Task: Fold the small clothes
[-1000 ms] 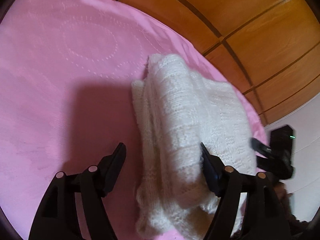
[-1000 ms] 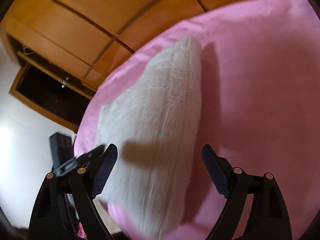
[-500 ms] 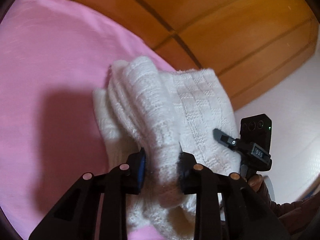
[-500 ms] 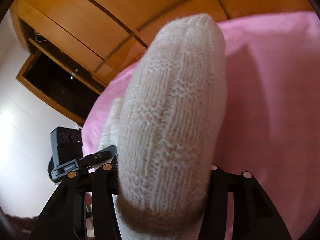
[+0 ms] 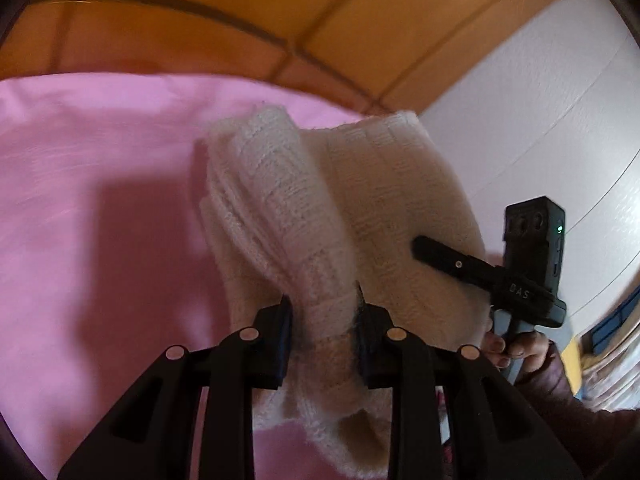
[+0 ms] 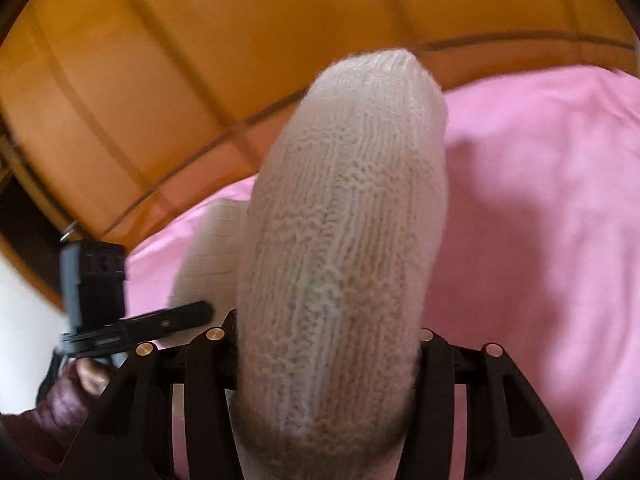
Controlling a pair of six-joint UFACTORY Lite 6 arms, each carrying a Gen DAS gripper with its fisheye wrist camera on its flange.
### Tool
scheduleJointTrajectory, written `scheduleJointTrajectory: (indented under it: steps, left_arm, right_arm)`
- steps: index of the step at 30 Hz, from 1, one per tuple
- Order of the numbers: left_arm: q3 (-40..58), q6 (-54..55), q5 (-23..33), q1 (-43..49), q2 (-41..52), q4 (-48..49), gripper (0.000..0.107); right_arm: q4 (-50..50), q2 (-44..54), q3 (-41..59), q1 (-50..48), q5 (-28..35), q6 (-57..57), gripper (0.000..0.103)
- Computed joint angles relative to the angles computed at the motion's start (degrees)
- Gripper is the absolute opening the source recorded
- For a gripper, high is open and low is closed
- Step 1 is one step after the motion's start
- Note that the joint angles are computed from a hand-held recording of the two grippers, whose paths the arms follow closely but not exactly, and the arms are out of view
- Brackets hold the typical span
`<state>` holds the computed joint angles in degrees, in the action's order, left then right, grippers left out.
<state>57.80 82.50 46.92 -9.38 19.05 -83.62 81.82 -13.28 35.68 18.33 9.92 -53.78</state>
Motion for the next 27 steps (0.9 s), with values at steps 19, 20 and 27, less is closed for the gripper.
scheduleJointTrajectory:
  steps: [19, 20, 27]
  left_arm:
    - [-0.2, -6.8, -32.0, -18.0, -0.3, 0.5, 0.041]
    - [0.0, -8.2, -33.2, -18.4, 0.3, 1.3, 0.045]
    - [-0.6, -3.8, -39.1, -18.7, 1.6, -5.3, 0.061]
  right_arm:
    - [51.9, -23.7, -13.7, 5.6, -28.0, -53.0, 0.059]
    - [47.7, -21.4, -13.5, 8.5, -28.3, -47.0, 0.051]
    - [17.3, 2.4, -10.6, 23.8, -38.6, -5.6, 0.05]
